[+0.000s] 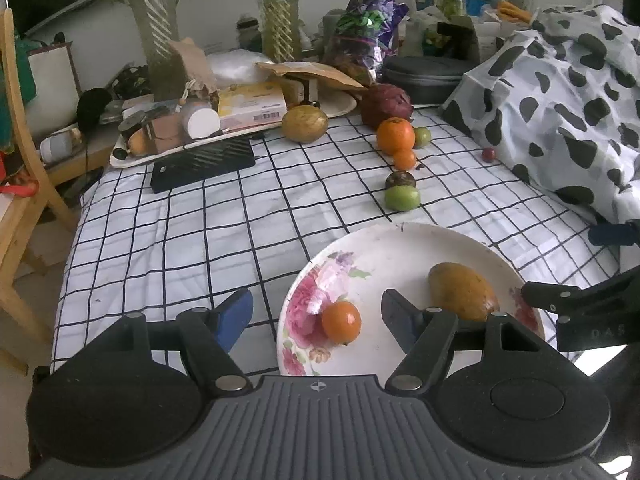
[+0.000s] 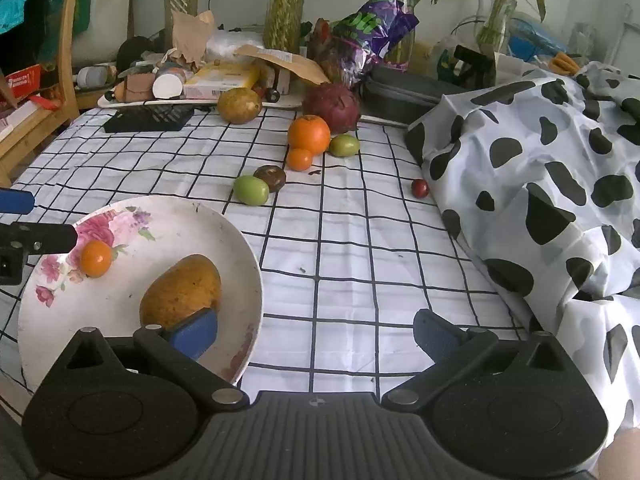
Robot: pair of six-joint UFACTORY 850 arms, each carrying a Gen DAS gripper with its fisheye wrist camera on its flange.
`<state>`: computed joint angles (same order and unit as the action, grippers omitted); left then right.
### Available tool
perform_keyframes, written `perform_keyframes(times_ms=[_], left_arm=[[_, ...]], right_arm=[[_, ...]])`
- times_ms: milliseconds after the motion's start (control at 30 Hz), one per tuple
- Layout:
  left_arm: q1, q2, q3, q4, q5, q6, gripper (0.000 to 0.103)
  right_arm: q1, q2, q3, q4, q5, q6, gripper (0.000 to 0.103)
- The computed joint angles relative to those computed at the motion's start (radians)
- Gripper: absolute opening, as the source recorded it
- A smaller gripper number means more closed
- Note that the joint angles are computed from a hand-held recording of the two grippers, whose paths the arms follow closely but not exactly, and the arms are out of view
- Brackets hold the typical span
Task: Organize fruits
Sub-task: 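Grasp the green fruit with the left tool while the right tool grasps the red cherry tomato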
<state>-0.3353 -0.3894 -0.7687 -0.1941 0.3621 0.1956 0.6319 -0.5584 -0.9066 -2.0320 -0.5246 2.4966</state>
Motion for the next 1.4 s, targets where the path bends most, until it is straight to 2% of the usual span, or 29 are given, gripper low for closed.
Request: perform_keyframes(times_ms=[267, 433, 967, 1100, 1300, 1400], left_arm=[[-0.007, -0.010, -0.020, -0.032, -0.014, 0.047, 0.070], [0.001, -0.029, -0.053, 0.062, -0.035, -0.026, 0.070], [0.028, -0.170, -0.261, 0.715, -0.131, -0.597, 0.070], [0.030, -0.209, -0.316, 0.929, -0.138, -0.779, 0.069], [0.041, -0.278, -0.411, 1.362, -0.118, -1.169, 0.069], [0.042, -0.312, -0.458, 1.501, -0.105, -1.301, 0.069]], right_arm=[[-0.008, -0.015, -0.017, 0.031, 0.006, -0.037, 0.103], [-0.022, -0.028, -0.032, 0.049, -0.002, -0.048, 0.103], [-0.098, -0.087, -0.136, 0.160, 0.007, -0.190, 0.103], [-0.119, -0.102, -0.162, 0.177, 0.014, -0.226, 0.103], [-0.157, -0.125, -0.203, 0.224, 0.022, -0.296, 0.103], [-0.176, -0.140, -0.227, 0.248, 0.035, -0.330, 0.103]])
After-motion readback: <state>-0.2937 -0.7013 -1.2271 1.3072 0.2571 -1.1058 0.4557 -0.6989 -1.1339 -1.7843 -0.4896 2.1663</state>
